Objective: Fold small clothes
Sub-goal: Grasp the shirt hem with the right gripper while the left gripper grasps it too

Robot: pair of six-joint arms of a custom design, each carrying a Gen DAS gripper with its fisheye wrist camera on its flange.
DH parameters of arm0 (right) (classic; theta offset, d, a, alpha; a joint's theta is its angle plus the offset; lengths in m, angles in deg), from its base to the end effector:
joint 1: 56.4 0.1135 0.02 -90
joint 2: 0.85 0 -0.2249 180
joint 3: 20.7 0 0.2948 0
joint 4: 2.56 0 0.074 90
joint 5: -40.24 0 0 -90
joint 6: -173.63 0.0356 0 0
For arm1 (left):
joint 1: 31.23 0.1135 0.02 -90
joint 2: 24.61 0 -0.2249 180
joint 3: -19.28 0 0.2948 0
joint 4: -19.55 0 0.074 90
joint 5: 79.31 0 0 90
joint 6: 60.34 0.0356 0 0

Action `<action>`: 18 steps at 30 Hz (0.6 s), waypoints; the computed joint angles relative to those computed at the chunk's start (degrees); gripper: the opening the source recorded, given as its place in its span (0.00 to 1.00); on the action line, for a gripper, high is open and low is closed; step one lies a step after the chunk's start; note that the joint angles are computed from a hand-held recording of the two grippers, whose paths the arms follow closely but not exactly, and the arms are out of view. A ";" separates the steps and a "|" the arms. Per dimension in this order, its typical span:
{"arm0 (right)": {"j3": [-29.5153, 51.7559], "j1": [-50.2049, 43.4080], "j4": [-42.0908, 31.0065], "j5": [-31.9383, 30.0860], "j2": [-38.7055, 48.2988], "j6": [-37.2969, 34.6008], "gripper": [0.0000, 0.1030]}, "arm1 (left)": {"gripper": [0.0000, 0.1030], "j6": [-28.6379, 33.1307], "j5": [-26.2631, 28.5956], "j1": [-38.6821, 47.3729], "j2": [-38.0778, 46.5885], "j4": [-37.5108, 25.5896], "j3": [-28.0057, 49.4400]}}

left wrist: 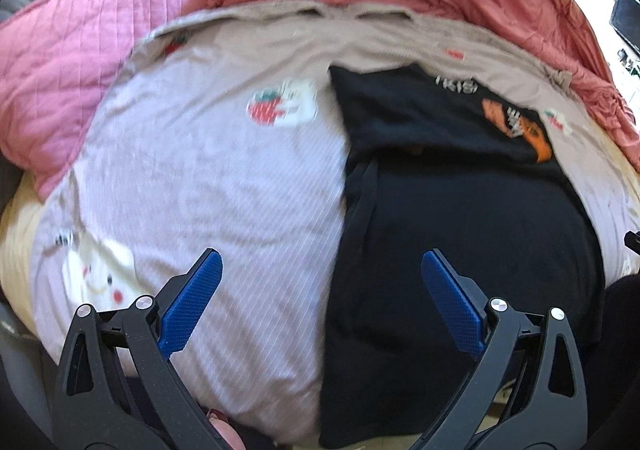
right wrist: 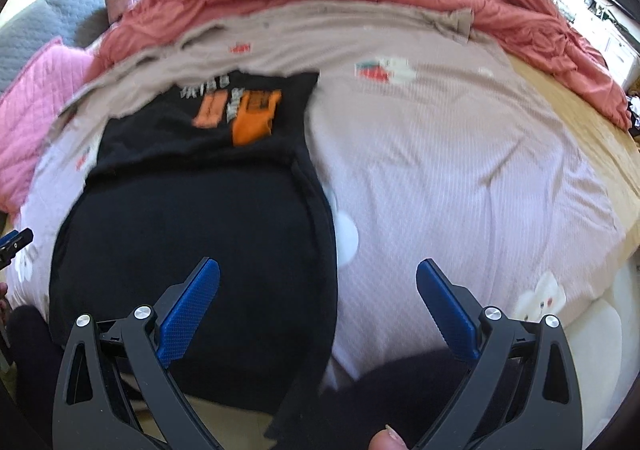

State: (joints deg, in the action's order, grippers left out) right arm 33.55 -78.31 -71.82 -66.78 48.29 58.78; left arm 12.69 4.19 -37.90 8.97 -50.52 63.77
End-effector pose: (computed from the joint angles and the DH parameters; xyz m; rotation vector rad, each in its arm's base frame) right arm 0.2021 -0.0700 0.2126 -0.1566 2.6075 0.1208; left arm 0.1774 -0.0167 0.1998 -0.2731 2.5782 -0.0024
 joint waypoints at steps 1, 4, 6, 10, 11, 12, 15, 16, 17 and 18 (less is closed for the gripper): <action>-0.12 0.50 -0.83 0.94 0.15 -0.40 0.95 | 0.91 -0.04 0.61 0.54 -0.30 -0.57 -0.53; -0.84 2.64 -2.54 4.31 0.03 -0.50 0.95 | 0.91 0.71 3.96 2.78 -1.52 -2.81 -1.97; -1.42 3.39 -3.30 5.38 -0.17 -0.97 0.95 | 0.91 1.44 6.00 4.09 -2.36 -4.31 -2.36; -1.96 5.18 -4.61 7.51 0.54 -1.39 0.95 | 0.91 2.20 8.09 4.17 -4.87 -7.19 -3.26; -1.89 5.49 -4.82 7.80 0.93 -1.45 0.95 | 0.91 2.14 8.22 3.83 -5.26 -7.63 -3.47; -1.82 5.85 -5.03 8.06 1.43 -1.41 0.95 | 0.91 2.02 8.42 3.47 -6.07 -8.42 -3.86; -1.72 6.78 -5.26 8.96 3.22 -1.25 0.95 | 0.91 0.99 10.33 3.41 -7.49 -9.43 -5.14; -1.77 7.12 -5.29 9.39 3.70 -1.15 0.95 | 0.91 0.62 11.29 3.40 -7.83 -9.64 -5.72; -1.64 7.17 -5.44 9.54 4.13 -1.30 0.95 | 0.91 0.14 11.76 3.02 -8.08 -9.81 -6.12; -1.65 7.29 -5.55 9.67 4.37 -1.35 0.95 | 0.91 -0.45 12.13 2.35 -8.08 -9.83 -6.68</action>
State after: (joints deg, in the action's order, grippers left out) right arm 31.90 -71.01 -77.37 -57.11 52.66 57.43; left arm 12.24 16.32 -35.55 0.89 -60.36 57.09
